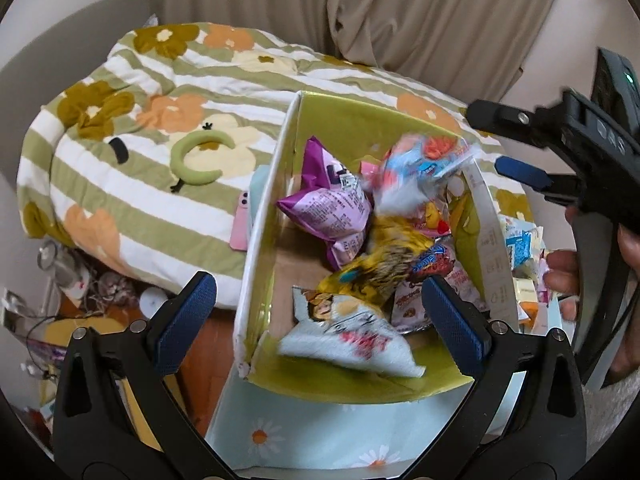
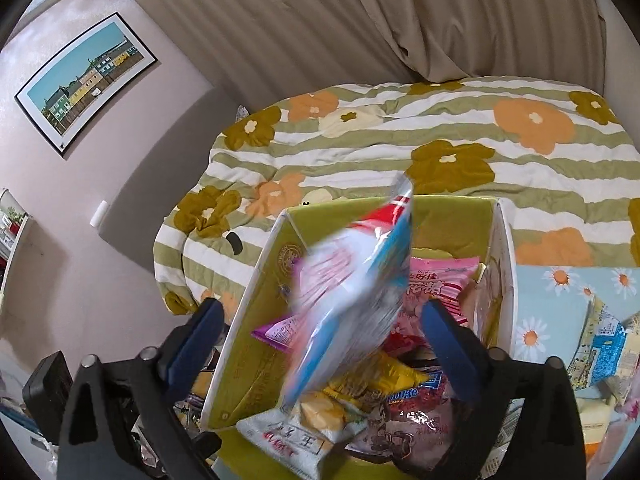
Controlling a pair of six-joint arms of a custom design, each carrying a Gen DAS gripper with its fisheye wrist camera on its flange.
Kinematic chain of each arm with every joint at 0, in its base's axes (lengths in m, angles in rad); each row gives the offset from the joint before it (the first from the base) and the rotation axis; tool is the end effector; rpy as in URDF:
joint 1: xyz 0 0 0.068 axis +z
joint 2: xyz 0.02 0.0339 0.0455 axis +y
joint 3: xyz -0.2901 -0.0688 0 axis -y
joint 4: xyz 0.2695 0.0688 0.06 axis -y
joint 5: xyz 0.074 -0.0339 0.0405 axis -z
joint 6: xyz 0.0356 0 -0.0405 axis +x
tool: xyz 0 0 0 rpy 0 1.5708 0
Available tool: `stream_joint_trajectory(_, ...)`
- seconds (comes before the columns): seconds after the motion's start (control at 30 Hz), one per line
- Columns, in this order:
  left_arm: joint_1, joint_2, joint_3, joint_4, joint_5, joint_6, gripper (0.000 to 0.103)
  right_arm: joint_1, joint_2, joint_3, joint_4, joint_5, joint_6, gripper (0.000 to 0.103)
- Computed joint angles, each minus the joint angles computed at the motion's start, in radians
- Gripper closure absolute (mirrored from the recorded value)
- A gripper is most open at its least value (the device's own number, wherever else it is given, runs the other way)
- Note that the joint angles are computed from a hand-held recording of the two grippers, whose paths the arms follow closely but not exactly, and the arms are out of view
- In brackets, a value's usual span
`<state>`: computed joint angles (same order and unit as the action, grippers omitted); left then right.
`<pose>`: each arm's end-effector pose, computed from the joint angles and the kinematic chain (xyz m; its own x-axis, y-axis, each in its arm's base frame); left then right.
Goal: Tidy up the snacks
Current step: 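Open the left tool dropping the gold bag while the right tool releases the shrimp bag, then move both tools back to the snacks on the daisy mat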
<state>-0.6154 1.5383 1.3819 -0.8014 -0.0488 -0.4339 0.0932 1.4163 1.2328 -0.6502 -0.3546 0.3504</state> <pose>0.2861 -0.2001 0.3311 -0.8388 0.0787 -0.5388 0.2216 0.9532 -0.2057 0.3209 0.0424 0.3305 -0.8021 0.2483 -0.5430 -0.0472 0.8802 0.4722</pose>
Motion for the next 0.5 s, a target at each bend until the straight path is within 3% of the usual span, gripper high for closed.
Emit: stream_joint_trajectory(0.5,-0.056,-0.047,0.019,-0.025,-0.025,0.007,0.001,0.024,-0.249,-0.085,-0.147,0.133,-0.056,0.004)
